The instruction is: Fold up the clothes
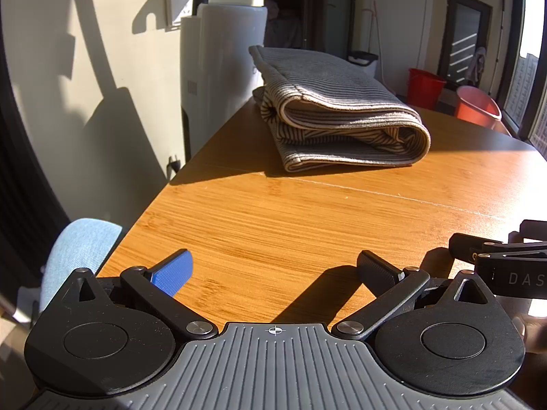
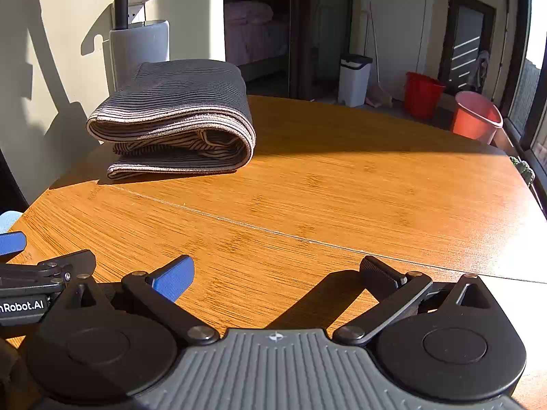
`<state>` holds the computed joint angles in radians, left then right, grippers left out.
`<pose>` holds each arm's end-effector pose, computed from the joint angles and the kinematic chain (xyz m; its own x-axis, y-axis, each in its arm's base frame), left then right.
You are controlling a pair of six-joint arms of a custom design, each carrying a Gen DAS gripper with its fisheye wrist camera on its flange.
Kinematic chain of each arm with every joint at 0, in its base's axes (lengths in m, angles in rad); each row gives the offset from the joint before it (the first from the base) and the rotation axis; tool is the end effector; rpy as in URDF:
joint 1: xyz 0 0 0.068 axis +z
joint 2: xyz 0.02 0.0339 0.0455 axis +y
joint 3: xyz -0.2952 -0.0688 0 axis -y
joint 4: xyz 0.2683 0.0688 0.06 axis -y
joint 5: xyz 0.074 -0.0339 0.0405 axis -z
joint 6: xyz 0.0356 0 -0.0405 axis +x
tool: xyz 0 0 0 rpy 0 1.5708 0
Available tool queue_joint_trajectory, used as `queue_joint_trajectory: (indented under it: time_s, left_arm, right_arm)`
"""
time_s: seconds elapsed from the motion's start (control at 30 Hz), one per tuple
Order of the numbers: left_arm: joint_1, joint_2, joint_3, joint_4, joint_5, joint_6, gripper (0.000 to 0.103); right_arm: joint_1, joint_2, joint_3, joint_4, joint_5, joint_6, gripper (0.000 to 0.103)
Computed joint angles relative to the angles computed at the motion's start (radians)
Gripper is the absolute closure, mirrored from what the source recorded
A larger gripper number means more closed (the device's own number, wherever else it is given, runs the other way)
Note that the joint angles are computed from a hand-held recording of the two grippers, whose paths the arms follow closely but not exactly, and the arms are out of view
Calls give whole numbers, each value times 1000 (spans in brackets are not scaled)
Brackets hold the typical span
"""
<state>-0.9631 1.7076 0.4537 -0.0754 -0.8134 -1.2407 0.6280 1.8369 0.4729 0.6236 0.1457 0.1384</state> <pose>0.1494 -0.1695 0.0741 -0.6194 -0.2477 -0.7450 -0.3738 0.9275 0.0024 0.2394 0.1674 0.0744 -0.6089 -0.2734 -0.7446 -0.4145 0.9100 0.0048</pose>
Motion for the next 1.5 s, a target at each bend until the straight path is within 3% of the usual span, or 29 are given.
queue_joint_trajectory:
  time_s: [1.5]
  left_arm:
    - [19,4,-1,7,-3,-4,0]
  right_arm:
    - [4,6,3,3,16,12,0]
